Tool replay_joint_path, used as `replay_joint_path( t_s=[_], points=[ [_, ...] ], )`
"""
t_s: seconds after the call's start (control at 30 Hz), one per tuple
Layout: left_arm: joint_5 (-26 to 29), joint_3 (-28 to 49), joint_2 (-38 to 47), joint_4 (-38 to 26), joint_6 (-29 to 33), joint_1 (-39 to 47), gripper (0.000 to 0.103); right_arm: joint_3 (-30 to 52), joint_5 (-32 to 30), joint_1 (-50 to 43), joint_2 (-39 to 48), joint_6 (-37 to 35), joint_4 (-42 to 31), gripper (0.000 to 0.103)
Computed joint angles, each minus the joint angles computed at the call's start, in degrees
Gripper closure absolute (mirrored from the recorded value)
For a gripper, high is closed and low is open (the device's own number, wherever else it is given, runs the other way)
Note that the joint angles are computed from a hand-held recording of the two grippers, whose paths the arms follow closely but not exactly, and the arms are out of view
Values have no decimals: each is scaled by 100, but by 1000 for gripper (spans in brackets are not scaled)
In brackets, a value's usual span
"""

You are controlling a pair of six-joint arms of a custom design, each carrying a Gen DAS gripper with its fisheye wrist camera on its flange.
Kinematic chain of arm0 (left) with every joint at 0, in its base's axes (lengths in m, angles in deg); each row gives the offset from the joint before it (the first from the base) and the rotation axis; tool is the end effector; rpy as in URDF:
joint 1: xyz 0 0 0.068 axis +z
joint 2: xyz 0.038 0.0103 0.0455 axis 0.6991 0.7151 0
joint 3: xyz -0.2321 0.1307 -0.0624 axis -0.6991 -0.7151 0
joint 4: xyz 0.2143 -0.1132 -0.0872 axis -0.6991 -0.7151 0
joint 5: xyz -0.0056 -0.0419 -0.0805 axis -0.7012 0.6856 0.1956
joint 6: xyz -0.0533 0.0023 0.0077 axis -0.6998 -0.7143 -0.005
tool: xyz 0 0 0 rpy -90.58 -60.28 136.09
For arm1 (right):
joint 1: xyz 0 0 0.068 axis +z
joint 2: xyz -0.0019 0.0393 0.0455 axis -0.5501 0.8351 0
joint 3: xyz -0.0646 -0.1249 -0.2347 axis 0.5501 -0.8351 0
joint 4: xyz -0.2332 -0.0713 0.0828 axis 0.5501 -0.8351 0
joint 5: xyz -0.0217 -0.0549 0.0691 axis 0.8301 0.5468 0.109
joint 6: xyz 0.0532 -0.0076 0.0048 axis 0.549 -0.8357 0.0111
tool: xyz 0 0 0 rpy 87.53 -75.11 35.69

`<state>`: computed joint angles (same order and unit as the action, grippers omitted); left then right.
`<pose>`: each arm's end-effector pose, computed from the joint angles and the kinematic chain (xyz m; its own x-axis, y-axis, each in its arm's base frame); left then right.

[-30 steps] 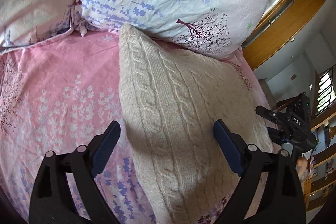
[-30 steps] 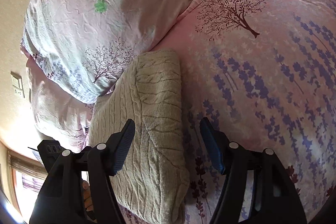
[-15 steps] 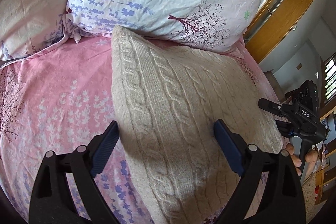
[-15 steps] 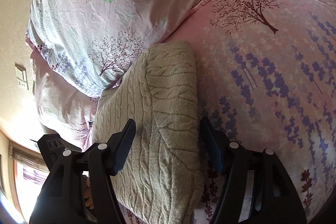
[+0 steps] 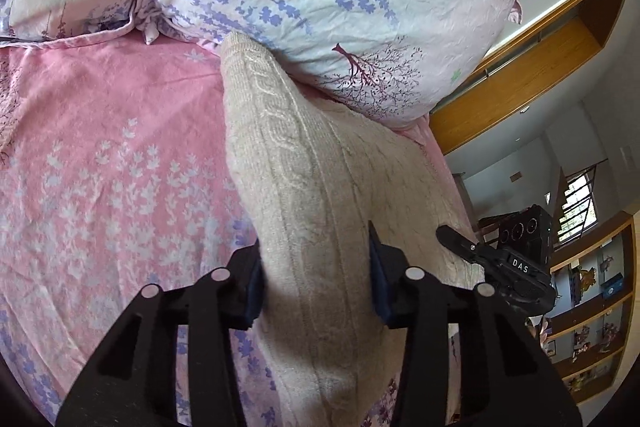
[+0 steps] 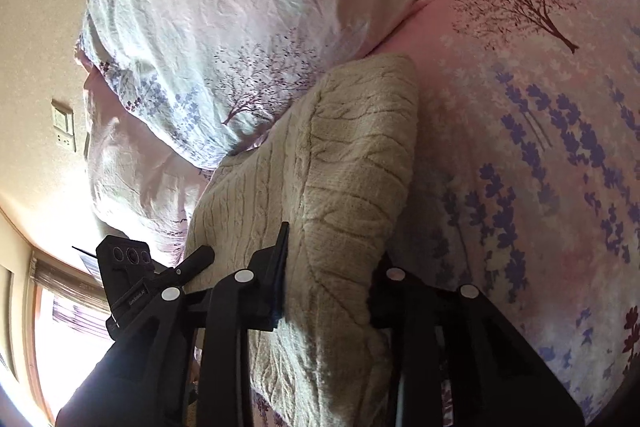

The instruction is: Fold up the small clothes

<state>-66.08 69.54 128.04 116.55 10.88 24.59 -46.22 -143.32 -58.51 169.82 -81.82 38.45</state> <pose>0.2345 -0.0992 0.0379 -0.8680 -0.2891 -0.4038 0.0620 0.7436 -0.6657 0.2422 -0.0819 0.0677 -0.9035 0.2782 -0.3261 -0.0646 0.6637 0.7452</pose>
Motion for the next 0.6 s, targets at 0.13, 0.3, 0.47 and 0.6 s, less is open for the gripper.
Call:
replay_joint_path(
  t_s=[0.13, 0.3, 0.47, 0.6],
  points=[
    [123, -625, -783, -92, 402, 298, 65, -547, 10, 535, -907, 372, 449, 78],
    [792, -1538, -2434, -1139, 1418, 1839, 65, -1370, 581, 2071, -1577, 1470, 2020, 81],
    [1992, -1438, -2168, -2521, 3264, 4318, 63, -1632, 1328, 3450, -1225, 2202, 3302, 84],
    [2658, -1056, -301, -2226, 3913, 5303, 51, -1401, 1301, 3602, -490, 2512, 3306, 82]
  ],
)
